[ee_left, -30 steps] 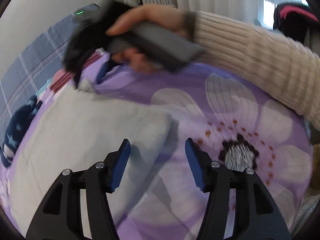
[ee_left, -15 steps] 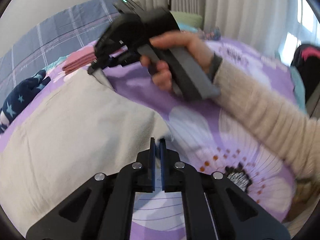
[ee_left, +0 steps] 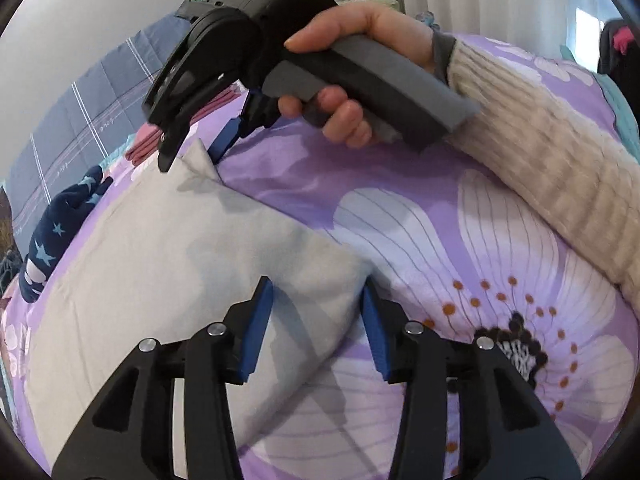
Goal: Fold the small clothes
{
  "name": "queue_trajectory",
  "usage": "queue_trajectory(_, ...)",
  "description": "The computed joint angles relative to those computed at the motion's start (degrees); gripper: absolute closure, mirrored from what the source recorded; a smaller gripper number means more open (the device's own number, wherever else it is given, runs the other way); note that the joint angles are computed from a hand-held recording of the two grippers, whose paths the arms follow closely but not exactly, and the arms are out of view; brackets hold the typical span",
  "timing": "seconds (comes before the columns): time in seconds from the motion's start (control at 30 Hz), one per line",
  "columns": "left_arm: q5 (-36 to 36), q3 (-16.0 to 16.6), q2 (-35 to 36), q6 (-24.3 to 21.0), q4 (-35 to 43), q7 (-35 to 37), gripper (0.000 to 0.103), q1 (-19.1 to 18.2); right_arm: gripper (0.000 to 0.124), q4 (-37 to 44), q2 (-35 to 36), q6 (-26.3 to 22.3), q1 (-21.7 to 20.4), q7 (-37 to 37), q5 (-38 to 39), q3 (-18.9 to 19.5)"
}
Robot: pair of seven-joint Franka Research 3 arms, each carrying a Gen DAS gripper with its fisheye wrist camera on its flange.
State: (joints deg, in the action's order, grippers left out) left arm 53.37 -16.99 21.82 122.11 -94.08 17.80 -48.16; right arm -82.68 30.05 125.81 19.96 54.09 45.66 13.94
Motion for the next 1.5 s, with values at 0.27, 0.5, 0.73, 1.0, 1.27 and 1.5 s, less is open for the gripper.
queue_trajectory(0.27, 1.0, 0.0, -7.5, 17.2, -10.0, -10.7, 0.100, 4.9, 0.122, -4.6, -2.5, 8.8, -1.9, 0.4, 7.1, 2.1)
queue_trajectory(0.5, 0.6, -1.0, -7.1, 22.7, -11.4, -11.3, 0.100, 7.4, 0.122, -6.9, -3.7, 17.2, 2.2, -2.0, 6.9, -0.4)
queue_trajectory(0.73, -1.3, -0.4, -6.6, 24.4, -11.5, -9.8, 0.100, 7.5, 0.122, -5.0, -1.2, 17.4, -0.3, 0.8, 6.7, 1.5)
queue_trajectory(1.0, -3.9, -0.6, -5.1, 24.0, -10.4, -6.1, 0.099, 6.3, 0.122, -5.4, -0.7, 20.0, -0.8, 3.2, 7.0, 1.6)
queue_trajectory(1.27, 1.2, -2.7, -14.2, 17.1, -19.1, -13.8, 0.070, 4.6, 0.120, -14.0, -10.4, 15.1, -3.9, -7.7, 15.8, 3.6)
queue_trajectory(1.5, -3.1, -9.8, -29.9, 0.4, -33.6, -25.7, 0.058, 6.9, 0.113, -38.7, -30.4, 16.5, 3.6, -15.5, 10.0, 0.2)
